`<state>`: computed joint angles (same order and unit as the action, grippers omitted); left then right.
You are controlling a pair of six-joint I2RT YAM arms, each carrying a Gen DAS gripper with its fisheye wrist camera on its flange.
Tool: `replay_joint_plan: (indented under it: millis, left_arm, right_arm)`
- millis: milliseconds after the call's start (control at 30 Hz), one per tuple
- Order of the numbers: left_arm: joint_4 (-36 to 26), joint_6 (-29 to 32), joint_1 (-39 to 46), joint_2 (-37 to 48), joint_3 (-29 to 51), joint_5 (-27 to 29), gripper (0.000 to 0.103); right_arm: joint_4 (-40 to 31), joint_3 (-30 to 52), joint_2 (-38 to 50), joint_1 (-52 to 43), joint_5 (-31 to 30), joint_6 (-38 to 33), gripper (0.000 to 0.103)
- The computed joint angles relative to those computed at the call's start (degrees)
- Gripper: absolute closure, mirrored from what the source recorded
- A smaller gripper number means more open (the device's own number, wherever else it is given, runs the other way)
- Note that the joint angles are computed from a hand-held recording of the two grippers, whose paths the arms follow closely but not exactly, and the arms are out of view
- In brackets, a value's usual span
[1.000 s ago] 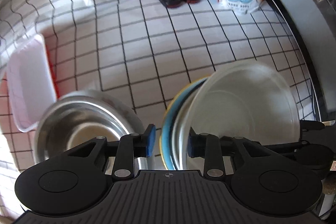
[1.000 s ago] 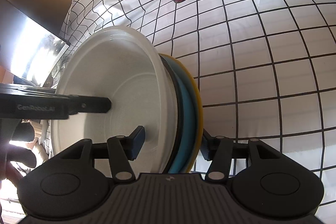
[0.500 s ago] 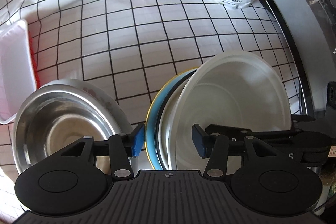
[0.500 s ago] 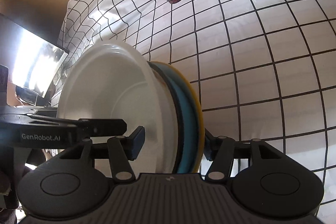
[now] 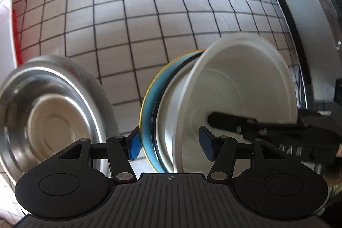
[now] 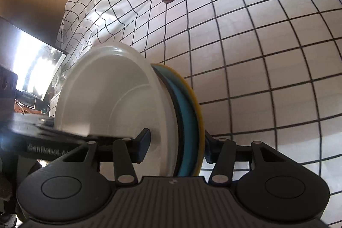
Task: Organize plates and bowls
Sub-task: 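Lower the stack with both grippers against the steel bowl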
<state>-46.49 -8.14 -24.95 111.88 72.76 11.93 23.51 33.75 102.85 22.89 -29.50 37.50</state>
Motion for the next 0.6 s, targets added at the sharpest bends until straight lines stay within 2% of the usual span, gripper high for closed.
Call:
replay_joint_plan:
  millis: [167,433,600]
  left_arm:
    - [1.0,-1.5,-0.8,-1.3,-0.9,-1.4,0.043]
    - [2.6,-0.1,-1.8,-0.8,-1.3,-3.8,0.044]
    - [2.5,-1.2,-2.7,-0.4,-0.5,-6.3,0.048]
  right_arm:
    - [2.0,-0.4,1.5,-0.2,-1.9,1.5,0.050]
    - [6.5,-1.7,3.0,-0.5,-3.4,3.8,0.049]
    - [6.6,-1.4,3.2,-0.3,-3.6,5.8,0.046]
